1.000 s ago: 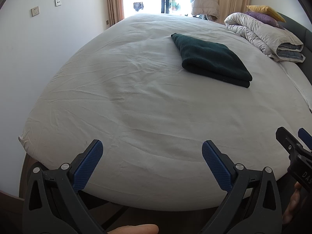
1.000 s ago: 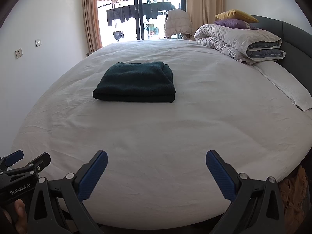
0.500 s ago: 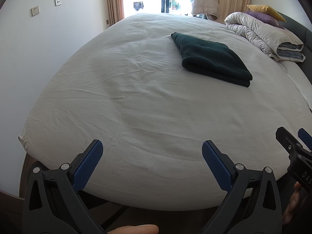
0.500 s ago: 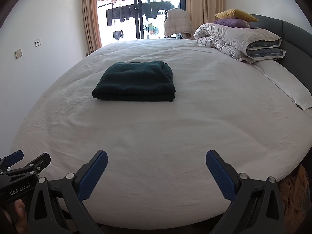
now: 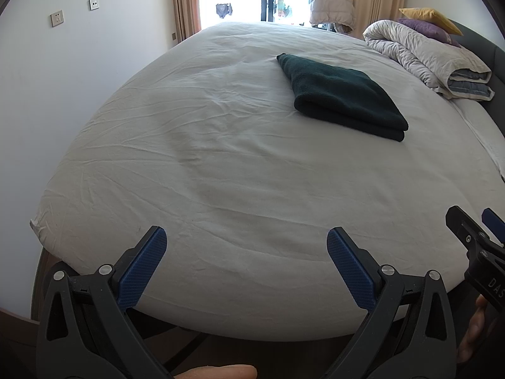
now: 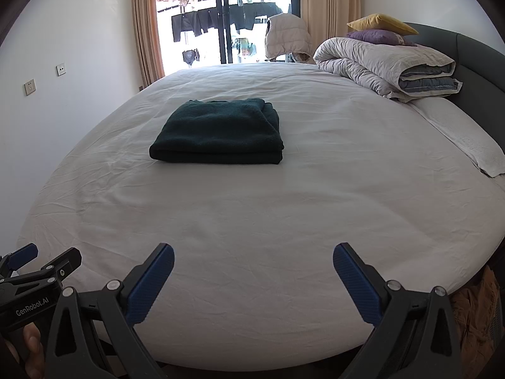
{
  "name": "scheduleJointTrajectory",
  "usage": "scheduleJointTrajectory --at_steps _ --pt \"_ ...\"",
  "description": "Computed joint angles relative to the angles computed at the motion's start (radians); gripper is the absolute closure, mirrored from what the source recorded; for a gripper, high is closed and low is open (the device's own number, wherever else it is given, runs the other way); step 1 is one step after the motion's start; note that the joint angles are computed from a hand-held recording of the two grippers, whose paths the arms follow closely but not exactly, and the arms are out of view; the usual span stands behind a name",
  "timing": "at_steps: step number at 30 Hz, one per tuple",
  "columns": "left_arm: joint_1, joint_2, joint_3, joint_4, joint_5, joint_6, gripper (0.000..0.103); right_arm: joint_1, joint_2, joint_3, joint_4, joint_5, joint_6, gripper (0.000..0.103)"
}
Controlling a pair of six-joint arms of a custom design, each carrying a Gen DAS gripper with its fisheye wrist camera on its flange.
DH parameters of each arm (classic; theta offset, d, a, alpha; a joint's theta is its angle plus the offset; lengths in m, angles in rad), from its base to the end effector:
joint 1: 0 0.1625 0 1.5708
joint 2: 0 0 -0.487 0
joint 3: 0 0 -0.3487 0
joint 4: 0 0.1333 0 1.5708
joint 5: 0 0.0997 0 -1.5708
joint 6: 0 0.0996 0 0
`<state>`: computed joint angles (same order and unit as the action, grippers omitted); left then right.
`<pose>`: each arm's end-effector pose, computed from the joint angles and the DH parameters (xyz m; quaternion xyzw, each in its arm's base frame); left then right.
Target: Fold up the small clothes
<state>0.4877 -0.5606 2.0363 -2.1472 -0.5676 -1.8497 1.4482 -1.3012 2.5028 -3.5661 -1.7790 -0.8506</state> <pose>-0.3096 -0.4102 -0.0371 -0.1015 0.8105 -0.3910 0.4242 0.0636 -0.4057 0.3095 0.2890 -0.8715 0.2950 0.2645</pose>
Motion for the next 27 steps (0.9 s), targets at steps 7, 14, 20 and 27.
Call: scheduleJointTrajectory --at_steps 7,14,20,27 --pt "-0.001 0.0 -0.001 0.006 0.0 -0.005 0.0 0.0 -0.001 -0.002 0.003 0.0 0.0 0.0" --pt "-0.001 0.002 -0.005 0.011 0.0 -0.007 0.0 -0.001 -0.002 -0.003 0.006 0.0 0.0 0.0" --pt "-0.001 0.001 -0.004 0.01 0.0 -0.006 0.0 -0.002 -0.001 -0.003 0.005 0.001 0.0 0.0" --pt "-0.001 0.002 -0.005 0.011 -0.001 -0.006 0.0 -0.004 -0.001 -0.002 0.003 0.001 -0.001 0.0"
